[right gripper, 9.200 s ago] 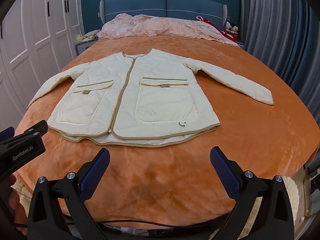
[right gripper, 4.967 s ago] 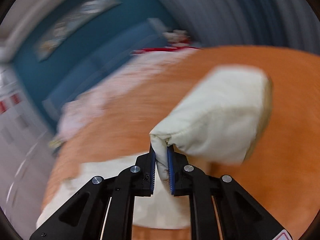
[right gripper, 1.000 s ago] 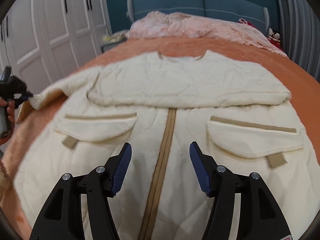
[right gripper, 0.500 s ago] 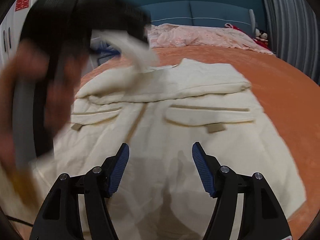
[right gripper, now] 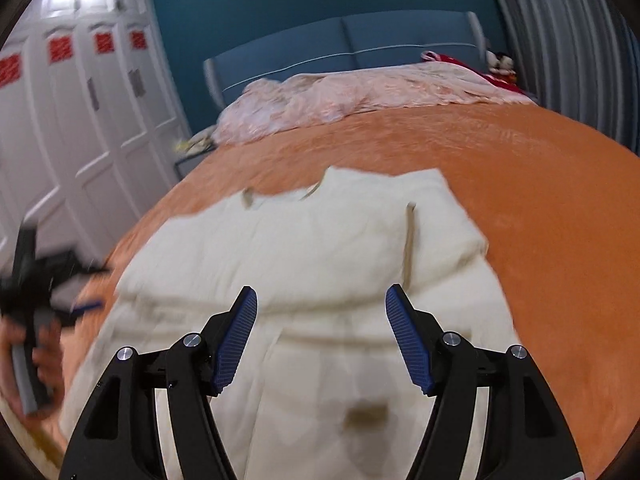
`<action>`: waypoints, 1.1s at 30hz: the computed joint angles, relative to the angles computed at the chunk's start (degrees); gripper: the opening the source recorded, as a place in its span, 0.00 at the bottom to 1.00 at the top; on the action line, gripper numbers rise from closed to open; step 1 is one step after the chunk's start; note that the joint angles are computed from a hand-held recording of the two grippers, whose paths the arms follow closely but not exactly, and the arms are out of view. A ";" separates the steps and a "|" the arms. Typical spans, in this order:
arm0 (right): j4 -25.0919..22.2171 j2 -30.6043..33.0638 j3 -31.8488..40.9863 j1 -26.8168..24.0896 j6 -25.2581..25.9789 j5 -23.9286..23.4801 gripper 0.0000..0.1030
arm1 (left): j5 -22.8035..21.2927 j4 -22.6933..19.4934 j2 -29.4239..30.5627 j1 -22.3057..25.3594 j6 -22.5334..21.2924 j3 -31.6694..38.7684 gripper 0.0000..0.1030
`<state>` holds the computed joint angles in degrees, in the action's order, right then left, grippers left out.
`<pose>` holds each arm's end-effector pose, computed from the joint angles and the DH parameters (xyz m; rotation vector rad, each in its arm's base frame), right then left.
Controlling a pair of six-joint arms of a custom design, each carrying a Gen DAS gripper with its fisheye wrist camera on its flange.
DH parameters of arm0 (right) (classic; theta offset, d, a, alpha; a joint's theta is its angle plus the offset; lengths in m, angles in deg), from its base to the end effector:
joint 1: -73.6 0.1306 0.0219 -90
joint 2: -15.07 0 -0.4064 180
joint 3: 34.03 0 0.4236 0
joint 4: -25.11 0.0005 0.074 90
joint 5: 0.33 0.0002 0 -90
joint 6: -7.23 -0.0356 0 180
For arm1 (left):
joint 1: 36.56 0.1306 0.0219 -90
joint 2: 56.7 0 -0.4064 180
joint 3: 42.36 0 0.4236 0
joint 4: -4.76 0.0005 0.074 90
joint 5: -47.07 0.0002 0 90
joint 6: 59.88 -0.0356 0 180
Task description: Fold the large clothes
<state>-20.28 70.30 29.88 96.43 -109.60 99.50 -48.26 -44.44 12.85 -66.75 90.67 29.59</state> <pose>0.2756 0.1089 0.4630 0.1727 2.2095 0.2937 0.3281 -0.1876 0.4492 -0.6932 2.3804 -0.6174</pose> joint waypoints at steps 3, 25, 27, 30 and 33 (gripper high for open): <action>0.73 4.06 1.57 -4.93 -1.29 -2.85 0.64 | 3.44 1.76 0.47 2.62 2.42 -1.58 0.64; 1.00 7.71 7.49 -6.69 4.50 -4.97 0.15 | -10.74 1.09 0.28 -0.69 0.88 -0.61 0.06; -0.59 7.11 5.34 -6.78 3.84 -5.56 0.35 | -9.73 0.82 0.75 -0.36 2.00 -2.03 0.06; -1.98 6.65 2.14 -6.53 1.81 -5.63 0.60 | -9.21 0.90 0.60 -0.48 2.94 -3.76 0.06; -2.39 7.44 0.76 -7.31 0.21 -12.64 0.37 | -10.12 0.49 0.56 -1.29 2.85 -4.38 0.04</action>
